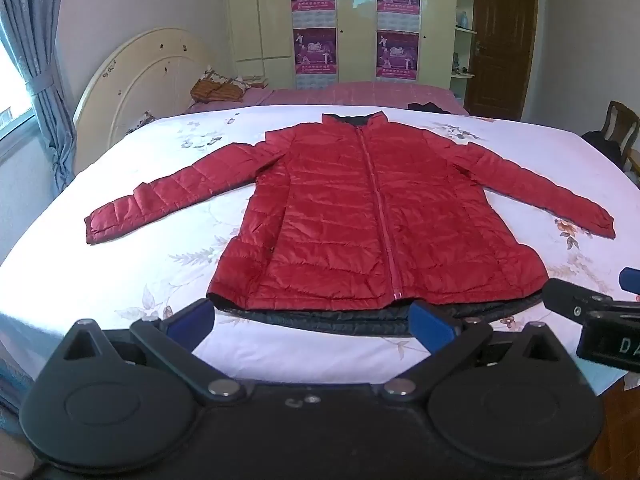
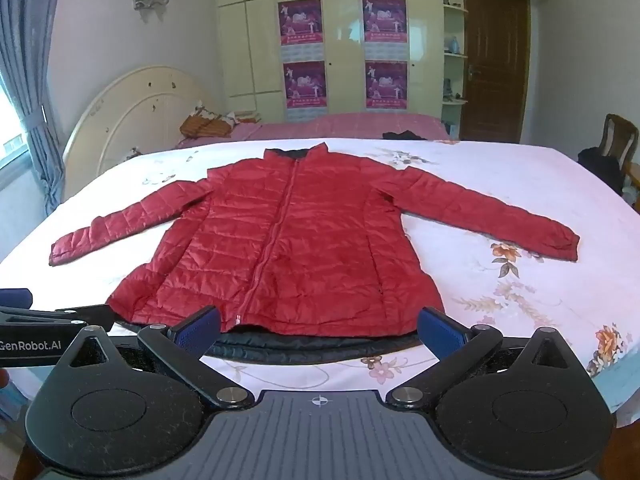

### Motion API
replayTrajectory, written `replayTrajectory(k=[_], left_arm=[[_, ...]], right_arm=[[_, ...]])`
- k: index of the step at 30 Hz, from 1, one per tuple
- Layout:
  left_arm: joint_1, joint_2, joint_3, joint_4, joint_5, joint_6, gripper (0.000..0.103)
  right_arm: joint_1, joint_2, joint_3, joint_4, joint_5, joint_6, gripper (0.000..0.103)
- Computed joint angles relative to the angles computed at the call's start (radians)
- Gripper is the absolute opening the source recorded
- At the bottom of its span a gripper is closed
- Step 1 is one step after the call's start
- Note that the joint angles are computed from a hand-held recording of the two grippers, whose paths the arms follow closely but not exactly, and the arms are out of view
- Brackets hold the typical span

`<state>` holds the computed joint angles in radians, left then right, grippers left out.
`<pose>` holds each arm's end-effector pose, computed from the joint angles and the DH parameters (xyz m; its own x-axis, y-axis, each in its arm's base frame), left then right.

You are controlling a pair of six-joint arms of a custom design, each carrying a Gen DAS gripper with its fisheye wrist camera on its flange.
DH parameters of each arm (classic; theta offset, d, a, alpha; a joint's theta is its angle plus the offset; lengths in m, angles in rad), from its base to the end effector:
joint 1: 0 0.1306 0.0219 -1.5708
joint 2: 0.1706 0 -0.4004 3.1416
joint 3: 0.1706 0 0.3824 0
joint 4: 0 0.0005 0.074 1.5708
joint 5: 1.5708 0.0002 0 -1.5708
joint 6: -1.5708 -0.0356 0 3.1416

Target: Fold large clothes

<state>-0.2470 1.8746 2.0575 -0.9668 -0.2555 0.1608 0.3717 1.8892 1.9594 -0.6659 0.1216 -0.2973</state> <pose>0.6396 -0.1525 0.4796 -0.6859 0.0132 -0.7276 -0.0474 0.9969 0.0627 0.6370 0.2432 0.4494 -0.5780 0.0868 -0.8114 -0.1021 0.9788 0.1774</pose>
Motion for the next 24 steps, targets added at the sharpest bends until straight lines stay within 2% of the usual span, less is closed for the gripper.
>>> replayTrajectory(k=[24], left_arm=[[0.003, 0.005, -0.009, 0.019, -0.005, -0.002, 0.103]], right_arm=[[0.001, 0.012, 0.023, -0.012, 0.003, 0.000, 0.103]])
